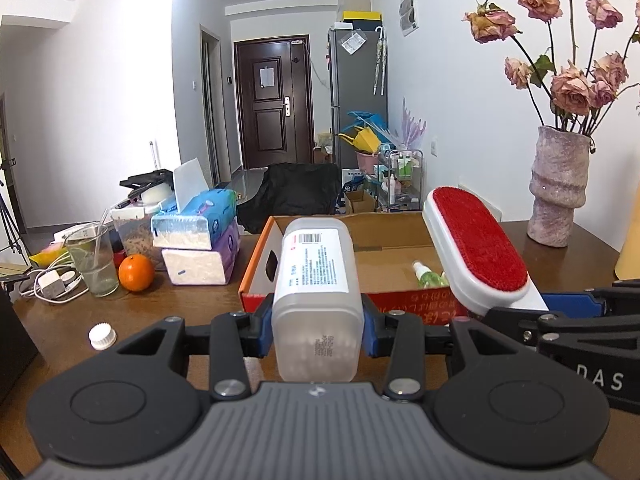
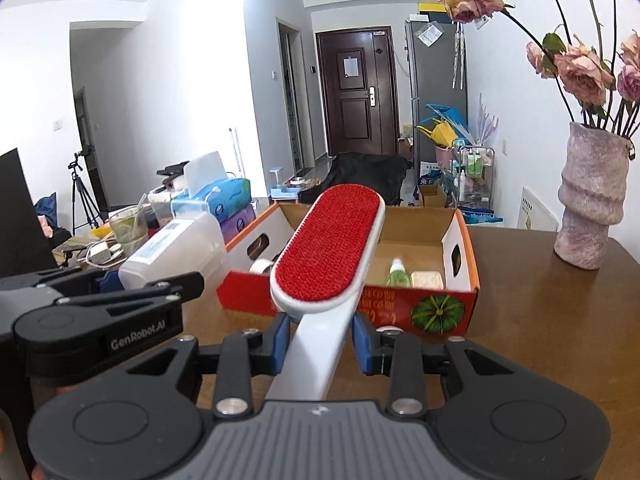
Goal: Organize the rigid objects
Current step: 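Carry the white tub and lint brush over the cardboard box with both tools, then open both tools to drop the tub and lint brush into the box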
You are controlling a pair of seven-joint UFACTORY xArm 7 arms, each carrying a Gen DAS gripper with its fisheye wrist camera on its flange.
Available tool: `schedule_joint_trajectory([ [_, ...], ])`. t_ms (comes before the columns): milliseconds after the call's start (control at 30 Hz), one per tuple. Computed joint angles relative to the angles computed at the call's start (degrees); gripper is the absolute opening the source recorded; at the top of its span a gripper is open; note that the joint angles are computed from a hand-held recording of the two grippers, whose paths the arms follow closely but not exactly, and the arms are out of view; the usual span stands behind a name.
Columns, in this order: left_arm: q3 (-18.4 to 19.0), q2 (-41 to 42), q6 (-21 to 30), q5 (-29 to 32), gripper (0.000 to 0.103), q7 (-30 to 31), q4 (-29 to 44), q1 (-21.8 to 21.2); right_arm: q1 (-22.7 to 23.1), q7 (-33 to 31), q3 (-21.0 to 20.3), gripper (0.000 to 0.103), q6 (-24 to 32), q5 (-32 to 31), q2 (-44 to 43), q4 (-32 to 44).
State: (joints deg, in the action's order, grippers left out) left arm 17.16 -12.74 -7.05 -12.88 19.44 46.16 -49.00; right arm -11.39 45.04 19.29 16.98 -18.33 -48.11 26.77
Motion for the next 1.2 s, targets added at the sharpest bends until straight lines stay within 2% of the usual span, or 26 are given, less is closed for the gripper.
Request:
schedule_joint_trajectory([
  [33,0.3,0.5,0.3,-0.2,0.042,-0.1,0.9,-0.4,-0.4,-0.4,-0.1,0.033,-0.1,-0.3,0.8,0.7],
  [100,3.6,1.3,0.5,-2.3,0.042,1.5,2.4,-4.2,-1.0,-1.0,-0.5,0.033,-0.4,-0.6,2.3,1.9],
  [133,3.4,2.1,1.0,-2.1,0.042,1.1,3.4,-3.9,-1.2,-1.3,-0.8,0.033,-0.4,-0.7,3.1,2.6],
  [200,-0.4,3.8,1.4,-2.4,0.042,0.7,5.1,0.1,-2.3,-1.3,-0.6,0.033,-0.6,-1.2,4.4,3.6],
  [333,-0.3,7.0,3.6,-7.0,0.042,3.7,10.1,-0.3,-4.0,-1.3,-0.7,0.033,-1.7,-2.2,7.4,5.6],
  [367,-1.3,8.1,4.4,-7.2,0.042,3.5,11.6,0.8,-4.6,-1.1,-0.6,0.033,-1.9,-2.5,8.2,6.2],
  [433,-4.4,10.0,5.2,-3.0,0.042,-0.8,13.9,4.7,-5.3,-0.7,-0.8,0.033,-2.2,-2.8,9.9,7.4],
  [600,-7.6,14.9,6.3,3.0,0.042,-7.5,19.6,8.8,-7.0,0.0,-1.9,0.033,-3.1,-3.7,15.2,11.1],
  [700,-7.5,17.8,7.8,8.3,0.042,-13.3,23.3,9.4,-7.0,-0.1,-3.2,0.033,-2.7,-4.3,18.7,13.8],
  [767,-5.9,19.8,8.3,14.0,0.042,-18.7,25.7,8.4,-6.2,-0.4,-4.9,0.033,-2.6,-4.3,21.0,15.3],
  [933,-9.1,24.1,10.6,16.7,0.042,-21.2,31.1,11.8,-6.1,0.9,-6.8,0.033,-2.6,-5.9,26.2,18.8],
  [1033,-7.4,26.8,10.8,22.6,0.042,-26.2,34.0,10.8,-5.5,1.8,-8.2,0.033,-3.2,-7.1,28.9,20.4],
  [1200,-11.5,31.3,14.2,24.0,0.041,-28.5,40.2,14.8,-6.0,5.6,-9.5,0.033,-4.2,-10.8,33.0,22.9],
])
